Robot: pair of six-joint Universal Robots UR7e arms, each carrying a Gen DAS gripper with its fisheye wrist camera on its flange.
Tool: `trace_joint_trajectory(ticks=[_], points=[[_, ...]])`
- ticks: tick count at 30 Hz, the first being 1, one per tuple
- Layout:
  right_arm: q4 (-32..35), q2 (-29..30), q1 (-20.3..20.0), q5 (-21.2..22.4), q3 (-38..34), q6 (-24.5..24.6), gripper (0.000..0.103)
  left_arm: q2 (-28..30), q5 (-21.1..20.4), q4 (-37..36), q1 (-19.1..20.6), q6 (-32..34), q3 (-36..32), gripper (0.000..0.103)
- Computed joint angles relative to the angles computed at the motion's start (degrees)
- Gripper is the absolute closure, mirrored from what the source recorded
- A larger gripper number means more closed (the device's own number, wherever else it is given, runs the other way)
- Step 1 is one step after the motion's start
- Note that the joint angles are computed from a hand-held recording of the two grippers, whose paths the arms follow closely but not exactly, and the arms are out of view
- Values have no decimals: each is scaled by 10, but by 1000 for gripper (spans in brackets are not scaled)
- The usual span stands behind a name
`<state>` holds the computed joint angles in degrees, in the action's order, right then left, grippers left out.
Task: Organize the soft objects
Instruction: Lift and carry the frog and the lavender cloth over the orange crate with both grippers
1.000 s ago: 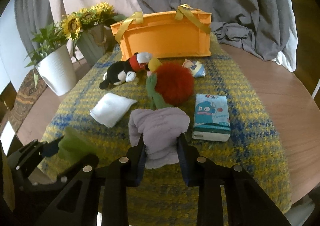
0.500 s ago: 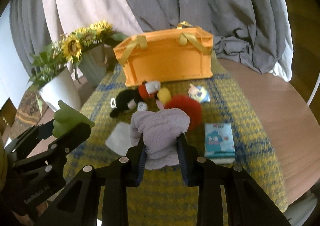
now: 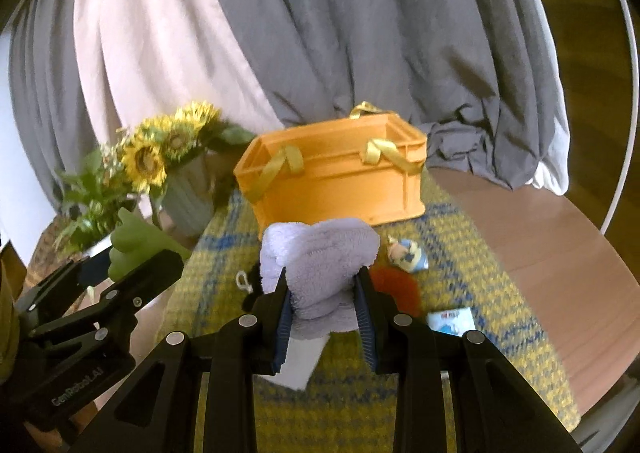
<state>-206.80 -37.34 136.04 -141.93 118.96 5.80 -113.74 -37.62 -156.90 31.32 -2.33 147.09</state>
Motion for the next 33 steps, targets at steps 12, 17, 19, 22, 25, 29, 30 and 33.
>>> trace_joint_trajectory(ticks=[12, 17, 19, 22, 25, 29, 30, 33], points=[[-68, -13, -32, 55, -36, -131, 73, 123, 55, -173, -1, 59, -33, 44], [-82, -27, -51, 99, -43, -183, 73, 187, 82, -265, -4, 90, -50, 44], [-88, -33, -59, 115, -46, -200, 73, 216, 95, -315, -7, 118, -57, 44], [-92, -40, -71, 141, -52, -219, 73, 248, 102, -367, -8, 150, -71, 44], [-97, -44, -80, 162, -60, -238, 73, 278, 103, -411, -2, 183, -89, 44], [-104, -44, -89, 182, -72, -255, 73, 310, 91, -456, 14, 230, -117, 44], [-104, -44, -92, 187, -76, -258, 73, 320, 85, -470, 21, 247, -126, 44], [-104, -41, -99, 197, -88, -265, 73, 340, 65, -493, 39, 279, -149, 44]])
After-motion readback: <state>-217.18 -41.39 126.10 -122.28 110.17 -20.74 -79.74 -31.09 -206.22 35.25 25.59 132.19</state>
